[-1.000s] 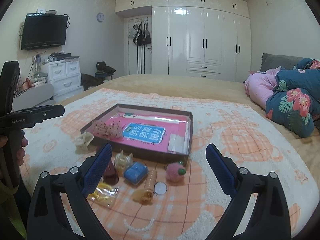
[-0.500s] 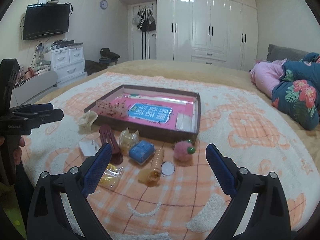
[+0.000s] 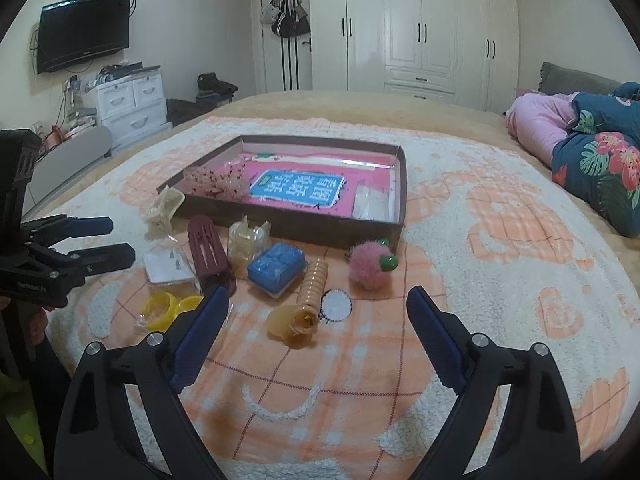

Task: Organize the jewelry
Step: 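Move both tools back toward the remaining jewelry beside the box, then grasp the white earring card with the left tool while the right grasps the coiled orange hair tie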

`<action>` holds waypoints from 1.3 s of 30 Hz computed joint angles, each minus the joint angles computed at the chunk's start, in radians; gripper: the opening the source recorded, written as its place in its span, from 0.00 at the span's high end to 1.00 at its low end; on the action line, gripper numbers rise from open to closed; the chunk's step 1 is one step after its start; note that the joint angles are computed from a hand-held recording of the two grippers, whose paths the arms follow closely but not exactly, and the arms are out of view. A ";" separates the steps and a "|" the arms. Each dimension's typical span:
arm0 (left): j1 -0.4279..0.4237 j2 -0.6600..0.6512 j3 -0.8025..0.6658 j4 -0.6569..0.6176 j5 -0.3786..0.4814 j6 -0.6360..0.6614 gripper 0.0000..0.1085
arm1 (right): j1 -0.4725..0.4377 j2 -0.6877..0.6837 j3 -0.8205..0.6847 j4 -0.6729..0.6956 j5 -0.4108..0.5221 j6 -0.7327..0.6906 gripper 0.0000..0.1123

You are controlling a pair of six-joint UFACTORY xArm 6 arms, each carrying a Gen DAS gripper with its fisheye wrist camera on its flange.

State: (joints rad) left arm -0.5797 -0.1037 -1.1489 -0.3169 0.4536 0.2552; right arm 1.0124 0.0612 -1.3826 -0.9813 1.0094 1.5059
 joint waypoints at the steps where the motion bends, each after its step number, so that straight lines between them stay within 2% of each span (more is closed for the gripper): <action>1: -0.001 0.007 -0.005 -0.013 0.008 0.010 0.16 | -0.004 0.002 0.000 0.007 -0.004 -0.004 0.24; 7: -0.002 0.042 -0.030 -0.082 0.035 0.065 0.16 | -0.038 0.013 0.010 0.053 -0.043 -0.005 0.32; 12: 0.000 0.064 -0.050 -0.106 0.050 0.080 0.16 | -0.081 0.027 0.021 0.118 -0.111 -0.015 0.45; 16: -0.005 0.084 -0.070 -0.114 0.057 0.089 0.16 | -0.097 0.050 0.004 0.135 -0.134 -0.033 0.49; 22: -0.015 0.120 -0.102 -0.106 0.073 0.091 0.16 | -0.117 0.070 0.002 0.168 -0.199 -0.074 0.65; 24: -0.017 0.129 -0.110 -0.102 0.080 0.093 0.20 | -0.119 0.070 0.004 0.175 -0.215 -0.090 0.73; 27: -0.018 0.136 -0.116 -0.112 0.082 0.112 0.24 | -0.115 0.067 0.007 0.178 -0.214 -0.092 0.76; 33: -0.018 0.141 -0.118 -0.100 0.076 0.116 0.42 | -0.101 0.028 0.043 0.161 -0.196 -0.048 0.80; 39: -0.017 0.122 -0.101 -0.127 0.072 0.146 0.45 | -0.085 -0.009 0.069 0.141 -0.148 -0.021 0.81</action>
